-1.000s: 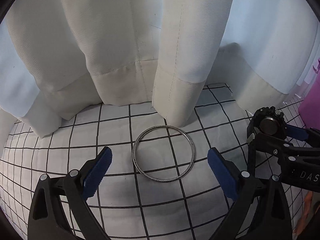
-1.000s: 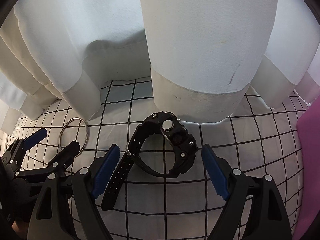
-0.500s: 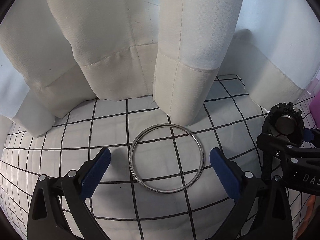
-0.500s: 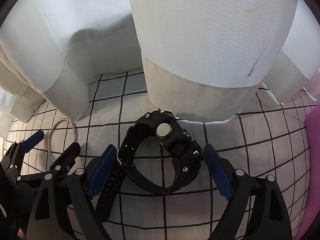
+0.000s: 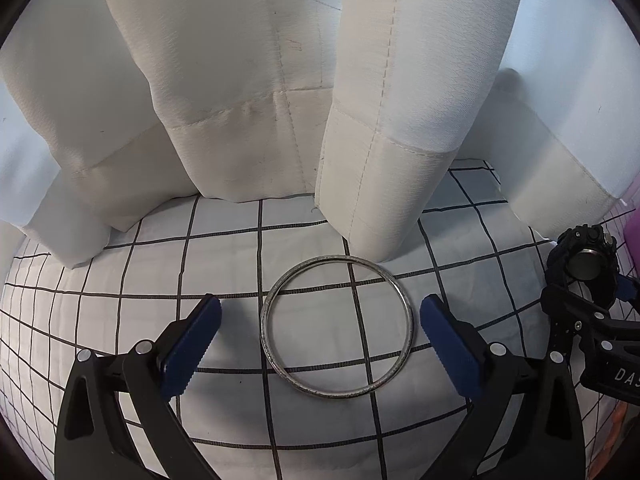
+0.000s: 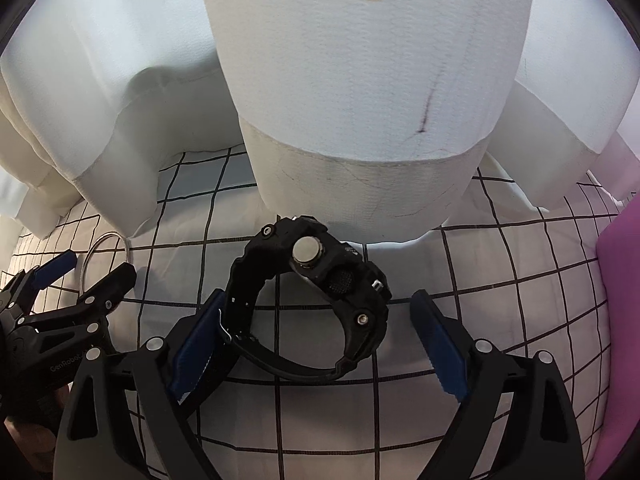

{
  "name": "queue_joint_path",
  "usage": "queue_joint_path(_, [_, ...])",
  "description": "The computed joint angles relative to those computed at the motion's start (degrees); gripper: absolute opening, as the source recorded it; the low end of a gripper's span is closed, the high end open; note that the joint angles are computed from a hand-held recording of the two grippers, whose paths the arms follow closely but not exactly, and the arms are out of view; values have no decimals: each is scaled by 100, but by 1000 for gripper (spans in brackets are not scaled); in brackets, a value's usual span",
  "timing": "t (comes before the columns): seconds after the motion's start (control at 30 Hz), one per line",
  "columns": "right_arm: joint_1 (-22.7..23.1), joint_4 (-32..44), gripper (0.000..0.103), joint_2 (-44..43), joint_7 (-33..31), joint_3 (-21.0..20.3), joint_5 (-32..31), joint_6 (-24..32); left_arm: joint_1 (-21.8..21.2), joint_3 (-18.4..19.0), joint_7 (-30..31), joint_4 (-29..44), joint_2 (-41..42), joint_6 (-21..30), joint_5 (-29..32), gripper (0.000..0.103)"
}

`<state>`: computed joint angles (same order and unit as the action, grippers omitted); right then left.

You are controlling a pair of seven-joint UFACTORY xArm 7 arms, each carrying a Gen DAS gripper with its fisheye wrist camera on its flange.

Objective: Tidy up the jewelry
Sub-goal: 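Move the right tool to the black watch while the left tool approaches the silver ring, then close the right tool on the black watch while the left tool grasps the silver ring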

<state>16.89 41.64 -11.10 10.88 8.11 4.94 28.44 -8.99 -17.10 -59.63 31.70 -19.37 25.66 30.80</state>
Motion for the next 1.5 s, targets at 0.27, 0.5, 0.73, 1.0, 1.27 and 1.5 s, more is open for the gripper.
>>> queue_joint_path(0.27, [12,-71,76,-68,280,131,-438,-2,-2,-32,-157,-3,-39,41,44,95])
queue_joint_path(0.5, [75,-225,73,-300,94,-16,-157,13,-34,-102,-185,-123,-228,-64,61,71])
queue_joint_path(0.73, [49,-638,72,-721,-180,-122,51,-41,-94,-77,-27,-318,-573,101,-240,71])
queue_joint_path(1.0, [175,-1001,71,-1381,-420,-250,291,133,-187,-187,226,-650,-1338,301,-589,71])
queue_joint_path(1.27, [272,-1209,71,-2178,-221,-243,490,552,-367,-128,631,-685,-1774,522,-1098,71])
queue_joint_path(1.5, [191,-1320,71,-2807,-342,-293,494,1012,-581,-297,764,-788,-2213,816,-1381,71])
